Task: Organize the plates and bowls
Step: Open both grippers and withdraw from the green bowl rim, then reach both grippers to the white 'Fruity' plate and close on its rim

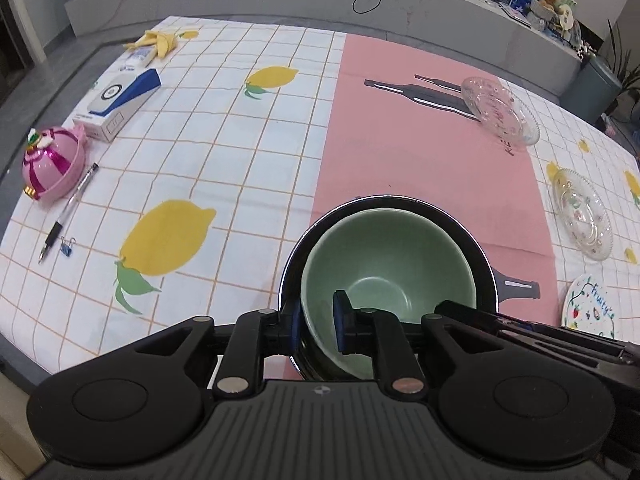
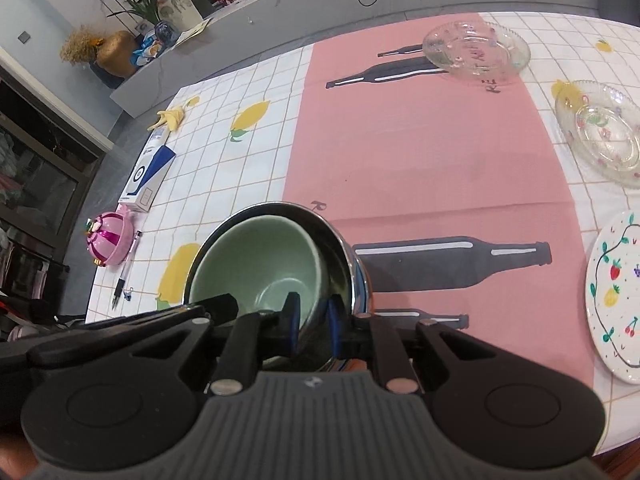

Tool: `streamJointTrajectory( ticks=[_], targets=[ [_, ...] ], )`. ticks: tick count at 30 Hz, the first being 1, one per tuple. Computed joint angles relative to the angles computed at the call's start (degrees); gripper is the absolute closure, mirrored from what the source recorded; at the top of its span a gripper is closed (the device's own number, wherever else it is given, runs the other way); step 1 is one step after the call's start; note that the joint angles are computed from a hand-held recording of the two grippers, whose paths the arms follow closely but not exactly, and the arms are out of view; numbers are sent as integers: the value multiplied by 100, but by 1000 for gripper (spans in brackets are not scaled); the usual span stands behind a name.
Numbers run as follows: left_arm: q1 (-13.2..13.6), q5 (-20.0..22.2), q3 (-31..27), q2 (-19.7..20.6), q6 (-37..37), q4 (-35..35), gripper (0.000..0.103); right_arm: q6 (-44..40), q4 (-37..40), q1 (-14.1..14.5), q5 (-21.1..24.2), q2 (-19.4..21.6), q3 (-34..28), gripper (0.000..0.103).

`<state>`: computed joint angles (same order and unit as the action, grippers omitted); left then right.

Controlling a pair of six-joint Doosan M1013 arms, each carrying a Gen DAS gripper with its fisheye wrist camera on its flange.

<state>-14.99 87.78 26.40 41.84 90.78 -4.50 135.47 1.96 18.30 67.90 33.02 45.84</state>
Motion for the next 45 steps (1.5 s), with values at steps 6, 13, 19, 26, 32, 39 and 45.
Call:
streamJointTrajectory(
  ticks=[6,13,19,26,32,39,45],
  targets=[
    [11,-71,34,-34,5,-25,80,-8,92,-23,-89,-71,103,88],
    [-21,-633,390,-308,309,102,67,-23,-59,8,-333,-209,198,68],
    [-21,-1131,671,-537,299,54,64,85,-364,25,-498,-370,315,61],
    [-83,-2308,1534,-1142,413,-125,62,149,-565,20,-841,-669,655,52],
    [-118,-3175,2304,-1597,589,-868,57,196,-1047,40,-1014,-960,1028,51],
    [-201,-3312,2766,-1786,639,-1874,57,449,-1471,-58,-1177,-1366,1714,49],
    [-389,-3052,2904,-1729,848,-2313,57,1006,-1695,-253,-1247,-1751,2391,50]
  ],
)
